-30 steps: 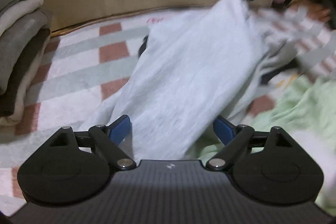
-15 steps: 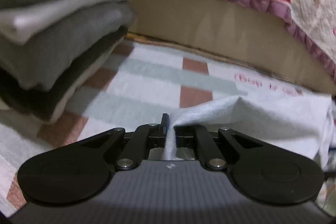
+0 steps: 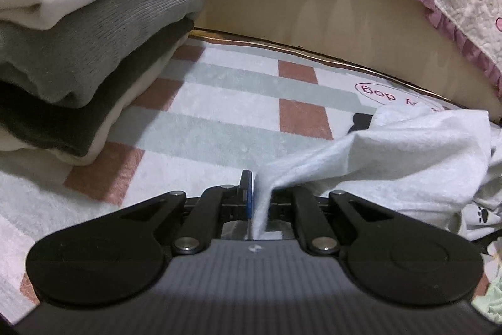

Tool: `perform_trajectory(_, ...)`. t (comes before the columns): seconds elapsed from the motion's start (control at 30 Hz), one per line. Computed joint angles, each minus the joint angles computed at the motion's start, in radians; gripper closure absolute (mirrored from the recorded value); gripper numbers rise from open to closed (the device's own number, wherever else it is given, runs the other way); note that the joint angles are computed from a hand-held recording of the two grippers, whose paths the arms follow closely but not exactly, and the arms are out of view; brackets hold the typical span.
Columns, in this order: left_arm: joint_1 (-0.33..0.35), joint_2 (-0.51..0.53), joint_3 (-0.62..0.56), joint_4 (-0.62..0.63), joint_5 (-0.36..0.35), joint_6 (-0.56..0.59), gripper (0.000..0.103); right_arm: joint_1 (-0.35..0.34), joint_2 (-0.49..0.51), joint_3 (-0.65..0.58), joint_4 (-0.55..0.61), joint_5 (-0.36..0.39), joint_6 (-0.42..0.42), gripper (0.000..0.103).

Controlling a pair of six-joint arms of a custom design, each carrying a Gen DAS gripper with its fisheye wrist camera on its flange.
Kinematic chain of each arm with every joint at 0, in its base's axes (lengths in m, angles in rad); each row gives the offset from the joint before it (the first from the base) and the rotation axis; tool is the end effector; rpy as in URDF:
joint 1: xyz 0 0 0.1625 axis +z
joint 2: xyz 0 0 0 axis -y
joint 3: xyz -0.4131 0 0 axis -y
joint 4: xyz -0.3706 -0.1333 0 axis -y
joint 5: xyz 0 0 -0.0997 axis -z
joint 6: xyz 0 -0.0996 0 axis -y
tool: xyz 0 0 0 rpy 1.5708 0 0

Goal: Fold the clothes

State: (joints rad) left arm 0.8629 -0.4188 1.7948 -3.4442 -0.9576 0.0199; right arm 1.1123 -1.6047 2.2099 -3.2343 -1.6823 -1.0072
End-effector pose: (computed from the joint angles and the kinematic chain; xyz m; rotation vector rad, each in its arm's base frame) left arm -0.2295 -0.5613 -0.0571 0.7267 2.4928 -0.8951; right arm -0.0789 -0.4360 0.4029 0.5289 -2.1452 0.8774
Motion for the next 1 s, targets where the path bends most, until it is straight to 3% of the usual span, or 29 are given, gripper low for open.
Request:
perform_trajectory(0.2,0.008,-0.038,0.016,-0.012,-0.123,0.0,0.095,0.046,-0.071,-0.001,-0.088,-0.036,0.036,0.099)
perform_trajectory(0.27,-0.005,-0.04,0.029,-0.03,-0.132,0.05,0.093,0.057,-0.088,0.007,-0.128,-0.039,0.035,0.099)
perform_trajectory(0.4,-0.014,-0.046,0.05,-0.047,-0.161,0.096,0.079,0.091,-0.076,-0.002,-0.301,-0.073,0.005,0.103)
perform_trajectory(0.47,-0.02,-0.039,0.044,-0.046,-0.121,0.108,0.075,0.09,-0.083,-0.023,-0.334,-0.069,0.009,0.103)
perform_trajectory(0.53,-0.023,-0.029,0.032,-0.042,-0.076,0.114,0.075,0.074,-0.089,-0.058,-0.274,-0.084,0.038,0.103)
perform_trajectory(0.6,-0.011,-0.02,0.013,-0.02,-0.049,0.091,0.074,0.039,-0.111,-0.076,-0.131,-0.053,0.095,0.103)
perform_trajectory(0.7,0.024,-0.013,-0.014,0.035,-0.062,0.04,0.072,-0.025,-0.167,-0.026,0.079,0.113,0.109,0.092)
perform_trajectory(0.73,0.032,-0.013,-0.022,0.07,-0.065,0.027,0.059,-0.046,-0.181,-0.014,0.15,0.168,0.103,0.092)
perform_trajectory(0.77,0.037,-0.016,-0.029,0.12,-0.066,0.014,0.05,-0.063,-0.187,-0.002,0.211,0.211,0.084,0.081)
perform_trajectory(0.8,0.042,-0.018,-0.038,0.171,-0.067,0.001,0.045,-0.062,-0.175,0.019,0.229,0.212,0.029,0.063)
perform_trajectory(0.83,0.045,-0.018,-0.04,0.198,-0.071,-0.009,0.045,-0.052,-0.158,0.039,0.242,0.189,-0.039,0.056)
perform_trajectory(0.87,0.045,-0.019,-0.037,0.198,-0.075,-0.003,0.047,-0.041,-0.139,0.055,0.256,0.16,-0.11,0.056)
perform_trajectory(0.9,0.042,-0.019,-0.033,0.193,-0.078,0.012,0.056,-0.03,-0.122,0.066,0.28,0.126,-0.198,0.062)
perform_trajectory(0.93,0.039,-0.019,-0.03,0.187,-0.081,0.027,0.085,-0.018,-0.097,0.084,0.263,0.087,-0.282,0.062)
perform_trajectory(0.97,0.037,-0.021,-0.027,0.173,-0.084,0.032,0.092,-0.013,-0.073,0.107,0.203,0.053,-0.365,0.062)
perform_trajectory(1.0,0.035,-0.024,-0.025,0.152,-0.088,0.03,0.092,-0.007,-0.042,0.132,0.122,0.023,-0.444,0.062)
